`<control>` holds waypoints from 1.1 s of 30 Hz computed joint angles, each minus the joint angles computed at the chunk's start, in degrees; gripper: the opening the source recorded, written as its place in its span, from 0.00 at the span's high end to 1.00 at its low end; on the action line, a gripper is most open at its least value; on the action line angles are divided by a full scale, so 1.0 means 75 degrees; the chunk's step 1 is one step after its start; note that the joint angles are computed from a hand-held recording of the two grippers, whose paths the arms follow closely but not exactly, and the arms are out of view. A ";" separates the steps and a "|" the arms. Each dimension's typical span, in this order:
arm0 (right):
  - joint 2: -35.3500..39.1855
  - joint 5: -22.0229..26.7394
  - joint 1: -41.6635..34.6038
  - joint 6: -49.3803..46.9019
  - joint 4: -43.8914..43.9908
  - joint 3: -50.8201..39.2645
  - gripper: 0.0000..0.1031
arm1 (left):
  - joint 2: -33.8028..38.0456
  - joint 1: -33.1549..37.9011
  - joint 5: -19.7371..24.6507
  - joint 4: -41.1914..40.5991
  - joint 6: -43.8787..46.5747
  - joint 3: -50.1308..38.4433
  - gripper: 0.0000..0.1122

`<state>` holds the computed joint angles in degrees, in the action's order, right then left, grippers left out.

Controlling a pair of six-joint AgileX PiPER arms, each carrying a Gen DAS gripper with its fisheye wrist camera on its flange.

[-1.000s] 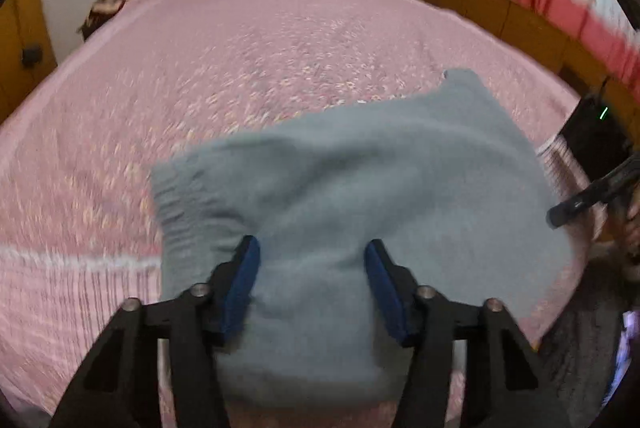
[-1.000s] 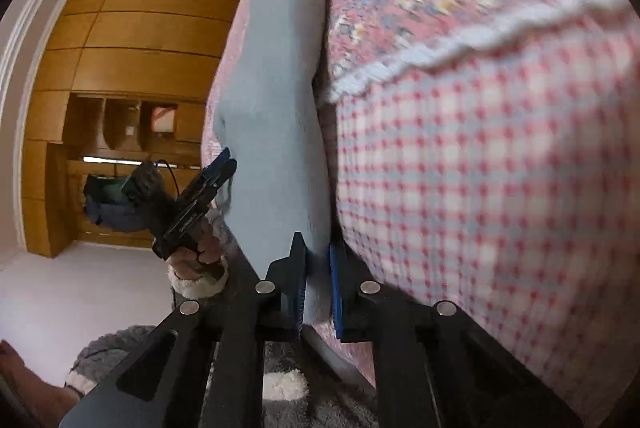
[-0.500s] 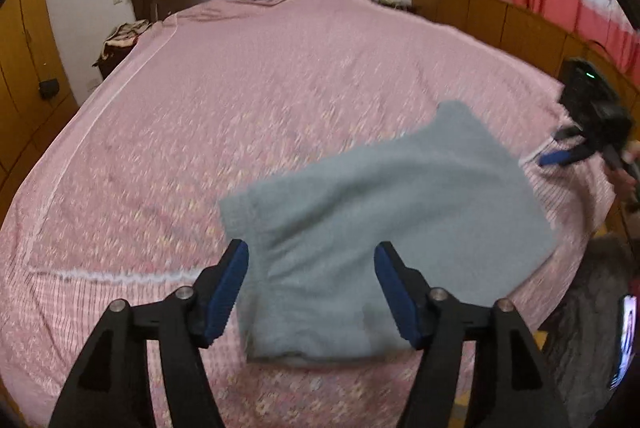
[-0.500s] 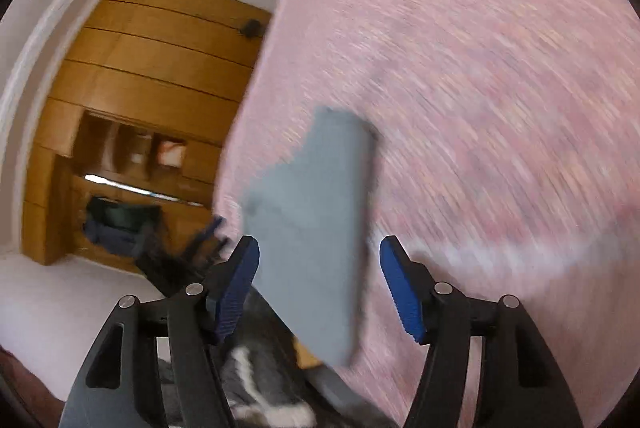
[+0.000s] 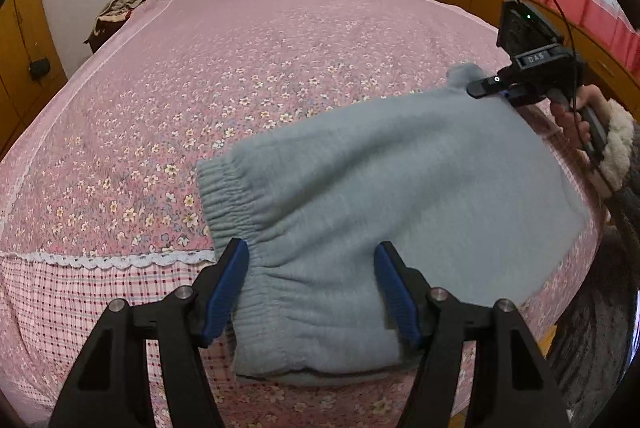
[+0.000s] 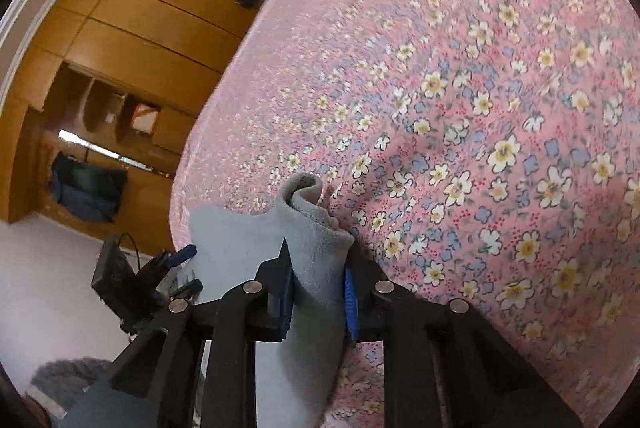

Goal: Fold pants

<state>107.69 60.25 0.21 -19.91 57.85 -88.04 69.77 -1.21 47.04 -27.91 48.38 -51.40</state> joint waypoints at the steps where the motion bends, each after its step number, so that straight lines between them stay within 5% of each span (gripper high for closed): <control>1: -0.0103 -0.0111 -0.0045 -0.0033 0.0195 0.0209 0.79 | -0.0037 0.0009 -0.0049 -0.0026 0.0060 0.0081 0.38; 5: -0.0739 -0.0741 -0.0213 0.0030 0.0380 0.1151 0.78 | -0.0234 0.0038 -0.0250 0.0437 -0.0266 0.0238 0.35; 9: -0.1975 -0.2198 -0.0229 0.1356 -0.0474 0.2229 0.78 | -0.0093 0.1086 0.0562 -0.0181 0.0296 0.0108 0.34; 13: -0.3018 -0.1768 -0.0643 0.0969 0.0436 0.3258 0.78 | -0.0516 0.1690 0.0880 -0.0528 0.0691 -0.0119 0.34; 18: -0.4253 -0.1752 0.0738 0.2513 -0.0793 0.4083 0.68 | -0.0756 0.1879 0.1152 -0.1262 0.1177 -0.0459 0.34; 23: -0.5305 -0.3130 0.2322 0.4040 -0.0888 0.5613 0.68 | -0.0389 0.1355 0.0856 -0.1387 0.1070 -0.0332 0.34; 29: -0.6101 -0.3602 0.2035 0.2892 0.0573 0.6927 0.66 | 0.0088 0.0955 -0.0027 -0.1147 0.1021 0.0284 0.33; 33: -0.6126 -0.3331 0.1510 0.1893 0.1451 0.7359 0.65 | 0.0534 0.1809 0.0693 -0.2157 0.1831 0.0260 0.33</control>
